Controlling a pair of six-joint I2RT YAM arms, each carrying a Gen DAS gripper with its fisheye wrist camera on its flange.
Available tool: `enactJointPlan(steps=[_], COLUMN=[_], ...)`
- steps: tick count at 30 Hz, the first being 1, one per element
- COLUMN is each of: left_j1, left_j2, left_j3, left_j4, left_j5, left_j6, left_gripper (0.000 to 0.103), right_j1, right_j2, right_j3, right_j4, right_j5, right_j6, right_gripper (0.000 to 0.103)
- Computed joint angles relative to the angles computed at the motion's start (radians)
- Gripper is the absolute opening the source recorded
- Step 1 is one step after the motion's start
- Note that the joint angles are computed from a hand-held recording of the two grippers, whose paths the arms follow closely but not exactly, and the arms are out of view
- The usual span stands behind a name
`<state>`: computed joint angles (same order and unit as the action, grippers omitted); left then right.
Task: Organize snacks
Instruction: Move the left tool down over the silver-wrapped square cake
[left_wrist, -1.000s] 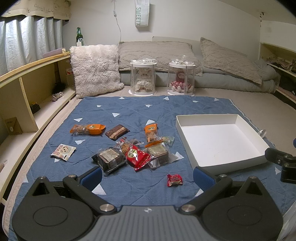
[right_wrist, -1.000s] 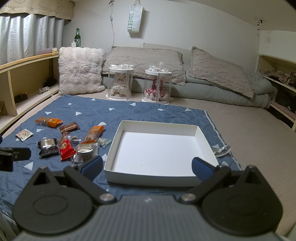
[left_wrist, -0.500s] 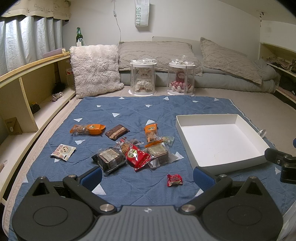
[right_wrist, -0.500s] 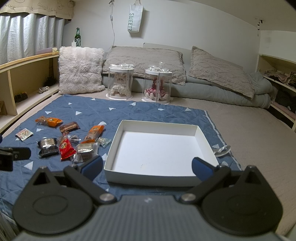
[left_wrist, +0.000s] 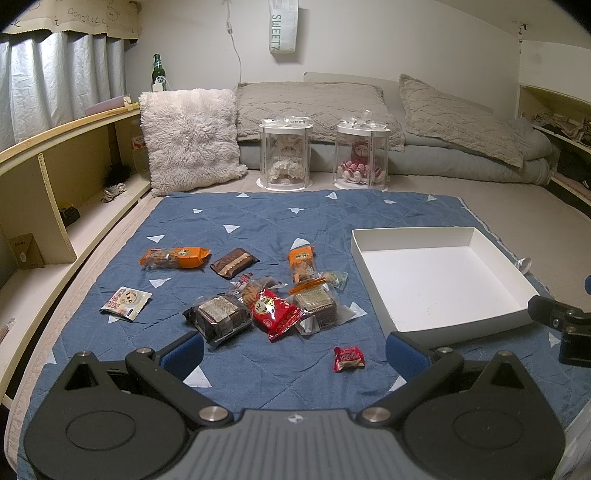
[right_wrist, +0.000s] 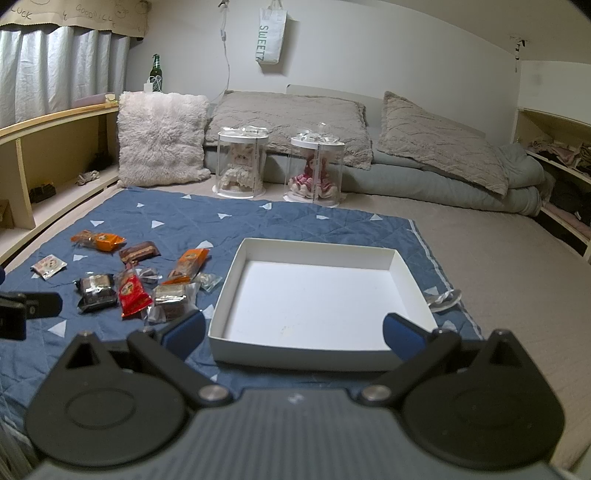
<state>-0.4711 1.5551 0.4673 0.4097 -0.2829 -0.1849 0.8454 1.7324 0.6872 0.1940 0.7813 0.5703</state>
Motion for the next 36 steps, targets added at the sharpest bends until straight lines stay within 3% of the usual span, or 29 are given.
enactJointPlan(steps=[11, 17, 29, 36], left_j1=[-0.011, 0.048, 0.094, 0.152], left_j2=[0.014, -0.002, 0.036, 0.100], left_j3=[-0.025, -0.013, 0.096, 0.217], left_j4=[0.037, -0.001, -0.116, -0.166], left_j5=[-0.017, -0.002, -0.020, 0.036], left_j6=[-0.014, -0.001, 0.010, 0.018], left_gripper=[0.103, 0.103, 0.103, 0.103], right_j1=[0.003, -0.002, -0.091, -0.132], right_j2=[0.024, 0.047, 0.069, 0.125], right_j3=[0.019, 0.022, 0.109, 0.186], right_j4=[-0.006, 0.023, 0.010, 0.034], right_j5=[0.001, -0.019, -0.197, -0.245], right_j6=[0.013, -0.008, -0.124, -0.208], right_gripper=[0.103, 0.103, 0.103, 0.103])
